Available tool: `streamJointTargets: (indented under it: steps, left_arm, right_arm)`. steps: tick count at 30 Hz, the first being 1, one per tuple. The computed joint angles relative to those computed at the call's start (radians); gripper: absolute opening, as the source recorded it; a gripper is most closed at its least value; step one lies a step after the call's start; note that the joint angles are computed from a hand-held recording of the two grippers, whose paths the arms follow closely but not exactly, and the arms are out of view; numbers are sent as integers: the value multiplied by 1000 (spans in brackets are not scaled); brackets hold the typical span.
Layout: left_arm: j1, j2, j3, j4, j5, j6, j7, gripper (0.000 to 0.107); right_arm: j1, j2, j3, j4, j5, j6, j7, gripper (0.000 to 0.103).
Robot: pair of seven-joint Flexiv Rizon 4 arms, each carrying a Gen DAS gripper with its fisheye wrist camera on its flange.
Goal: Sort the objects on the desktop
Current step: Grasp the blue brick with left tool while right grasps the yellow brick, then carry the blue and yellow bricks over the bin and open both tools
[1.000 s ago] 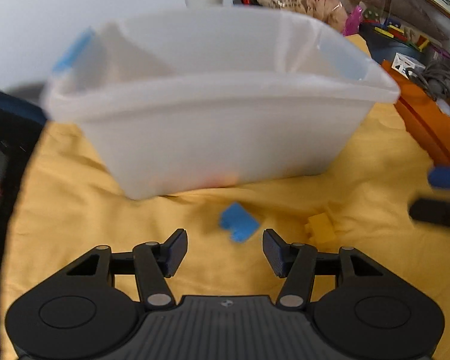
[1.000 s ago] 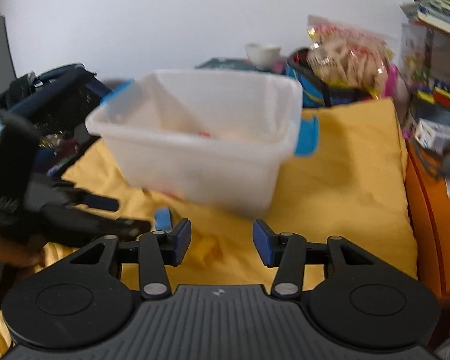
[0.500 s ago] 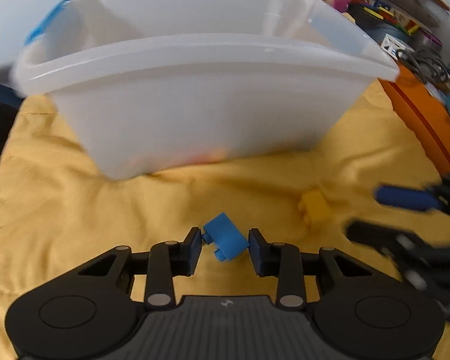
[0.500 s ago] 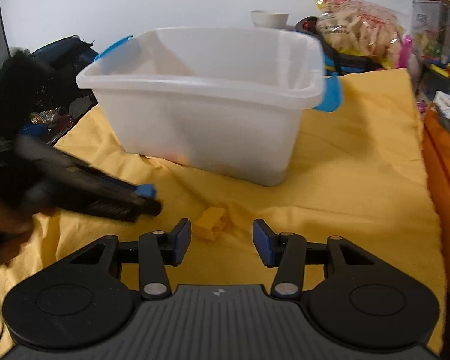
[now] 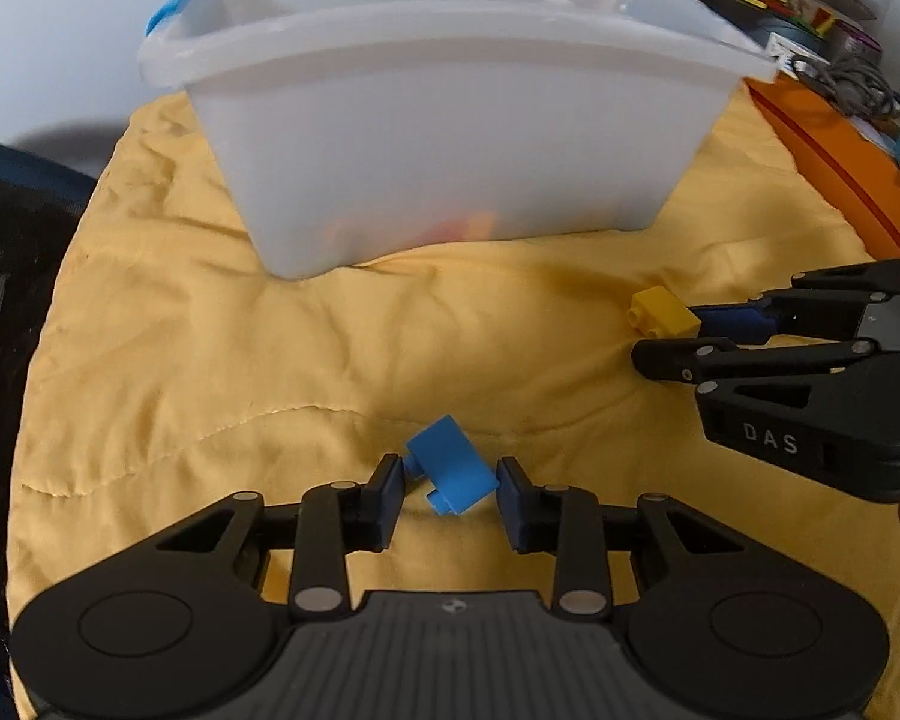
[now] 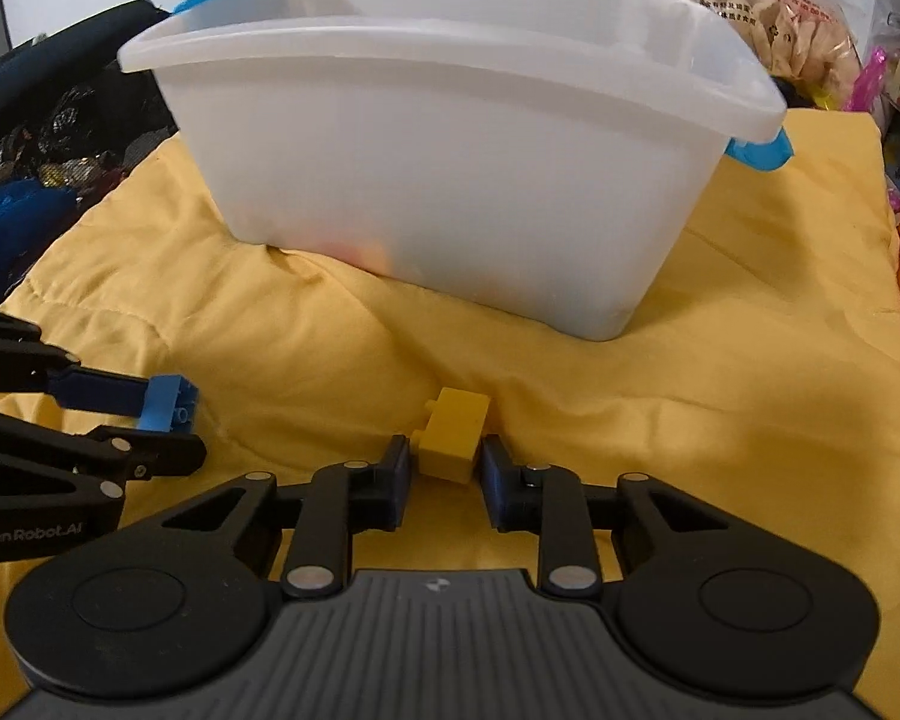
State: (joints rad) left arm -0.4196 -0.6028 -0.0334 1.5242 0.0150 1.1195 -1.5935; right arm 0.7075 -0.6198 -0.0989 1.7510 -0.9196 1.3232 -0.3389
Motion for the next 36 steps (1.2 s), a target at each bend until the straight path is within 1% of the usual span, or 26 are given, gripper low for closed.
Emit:
streamJointTargets:
  steps: [3, 6, 8, 11, 12, 14, 16, 18, 19, 21, 22, 23, 24, 25, 27, 29, 31, 33, 34, 36]
  left_arm:
    - [-2, 32, 3, 16, 13, 45, -1, 37]
    - [-4, 70, 10, 16, 27, 117, 1, 37]
    - [1, 83, 5, -3, 24, 160, 7, 37]
    - [4, 82, 3, -59, 17, 197, 23, 37]
    - [4, 73, 4, -88, 16, 198, 31, 37]
    - [-12, 41, 30, -168, 28, 178, 32, 37]
    - [-23, -7, 54, -259, 38, 149, 27, 37]
    - [-34, -66, 76, -369, 47, 80, 21, 37]
    - [-36, -93, 83, -412, 50, 51, 14, 37]
    - [-38, -158, 92, -521, 57, -43, 17, 37]
    - [-36, -186, 89, -564, 55, -87, 18, 38]
    - [-41, -197, 98, -580, 64, -107, 1, 38]
    - [-47, -211, 109, -601, 75, -130, -20, 39]
    - [-47, -207, 109, -592, 82, -135, -35, 42]
    - [-45, -188, 105, -553, 95, -100, -66, 50]
    - [-57, -176, 123, -539, 123, -86, -99, 62]
    - [-79, -162, 156, -532, 165, -82, -148, 66]
    - [-91, -154, 174, -541, 199, -89, -183, 66]
    - [-106, -149, 193, -546, 225, -96, -216, 67]
    - [-140, -141, 239, -565, 293, -107, -289, 72]
  right_arm:
    - [12, 33, -14, 22, -35, 10, 9, 28]
    - [27, 79, -47, 37, -135, 24, 49, 28]
    - [25, 105, -65, 34, -225, 46, 104, 28]
    - [13, 127, -83, -2, -338, 68, 189, 28]
    - [6, 131, -85, -21, -366, 70, 211, 28]
    - [-13, 125, -77, -66, -391, 68, 235, 28]
    - [-37, 100, -54, -128, -368, 42, 213, 28]
    - [-58, 73, -21, -179, -325, -3, 164, 28]
    - [-68, 53, -3, -209, -285, -31, 127, 28]
    - [-80, 14, 24, -265, -192, -74, 64, 29]
    - [-82, -4, 37, -290, -143, -97, 25, 33]
    - [-82, -19, 46, -311, -97, -122, -15, 39]
    - [-78, -22, 42, -313, -75, -131, -35, 49]
    - [-68, -30, 36, -324, -56, -155, -53, 49]
    - [-53, -26, 14, -313, -51, -150, -55, 49]
    - [-44, -10, -2, -288, -58, -133, -41, 51]
    - [-38, 1, -6, -277, -57, -146, -36, 58]
    - [-41, 8, 3, -273, -46, -159, -50, 58]
    - [-42, 11, 7, -272, -41, -166, -58, 59]
    - [-44, 18, 15, -274, -32, -181, -77, 61]
